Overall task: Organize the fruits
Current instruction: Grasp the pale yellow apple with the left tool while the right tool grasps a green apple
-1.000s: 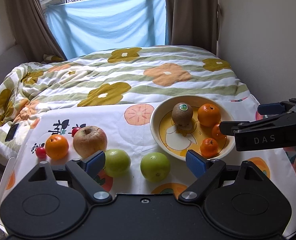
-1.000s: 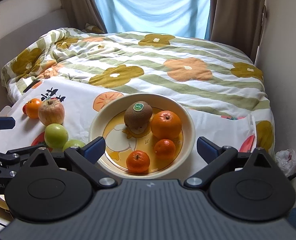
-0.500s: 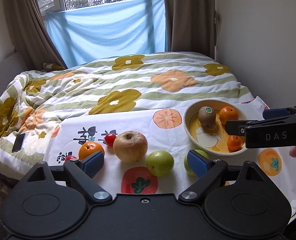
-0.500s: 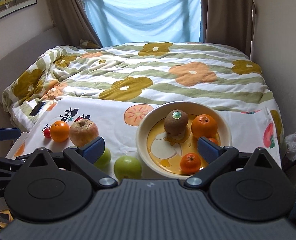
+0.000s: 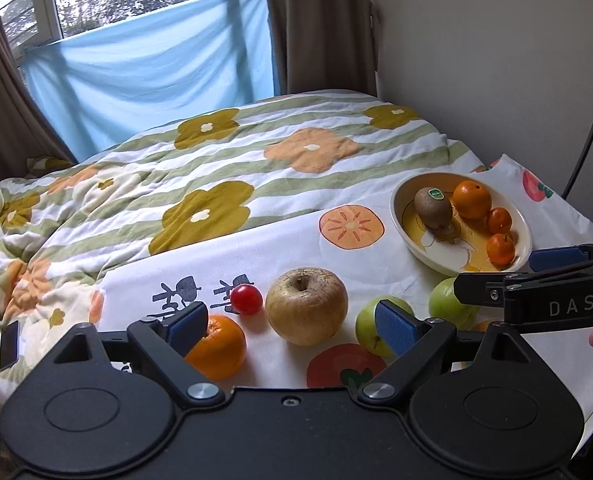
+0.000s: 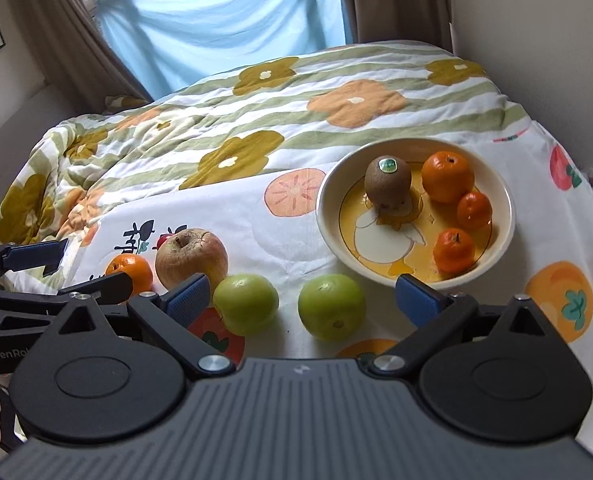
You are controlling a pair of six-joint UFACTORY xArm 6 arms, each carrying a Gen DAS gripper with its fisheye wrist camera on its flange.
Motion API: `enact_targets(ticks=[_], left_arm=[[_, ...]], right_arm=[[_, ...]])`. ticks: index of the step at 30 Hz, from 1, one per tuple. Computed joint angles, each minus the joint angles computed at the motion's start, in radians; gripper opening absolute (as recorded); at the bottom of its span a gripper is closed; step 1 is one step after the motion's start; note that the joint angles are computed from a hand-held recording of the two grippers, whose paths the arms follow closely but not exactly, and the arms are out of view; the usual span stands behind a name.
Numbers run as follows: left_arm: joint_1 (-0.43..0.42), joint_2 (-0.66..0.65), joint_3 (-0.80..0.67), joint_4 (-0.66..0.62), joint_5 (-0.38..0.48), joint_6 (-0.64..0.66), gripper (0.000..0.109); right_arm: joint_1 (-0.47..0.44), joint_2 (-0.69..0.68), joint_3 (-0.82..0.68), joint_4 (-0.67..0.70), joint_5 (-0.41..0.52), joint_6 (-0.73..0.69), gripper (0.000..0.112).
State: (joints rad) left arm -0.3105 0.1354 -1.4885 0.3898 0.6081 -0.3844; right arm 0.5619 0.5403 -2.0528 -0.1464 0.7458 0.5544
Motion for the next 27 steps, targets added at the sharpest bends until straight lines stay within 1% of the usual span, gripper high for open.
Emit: enact_targets(ticks=[5,8,13,18,23,26,27], left_arm=[[0.05,0.043,0.014,-0.163,-0.077,0.266,0.093],[0.067,0.081,0.001,-0.25,-0.095,0.423,0.093],[0.084,0.148,-0.042,-0.383,-0.098,0.623,0.093],[0.091,0.192,-0.09,-0.509,-0.066,0.769,0.087],[0.088,0.236,-0.139,-0.549,-0.044,0.849,0.082],[0.085,0.257,-0.163,-0.565,-0.03,0.868,0.078],[0.084,0.262,-0.165,-0.557,-0.037,0.866,0.079]], right_arm=[[0.024,0.028,-0.021,-0.077,0.022,0.164,0.103],[0.033,0.038,-0.025,-0.094,0.036,0.242,0.103],[0.045,0.057,-0.029,-0.106,0.052,0.323,0.103],[0.053,0.075,-0.035,-0.091,0.056,0.363,0.103],[0.054,0.089,-0.04,-0.055,0.048,0.395,0.103],[0.057,0.104,-0.058,-0.054,0.054,0.399,0.103],[0.058,0.109,-0.066,-0.053,0.057,0.397,0.103]])
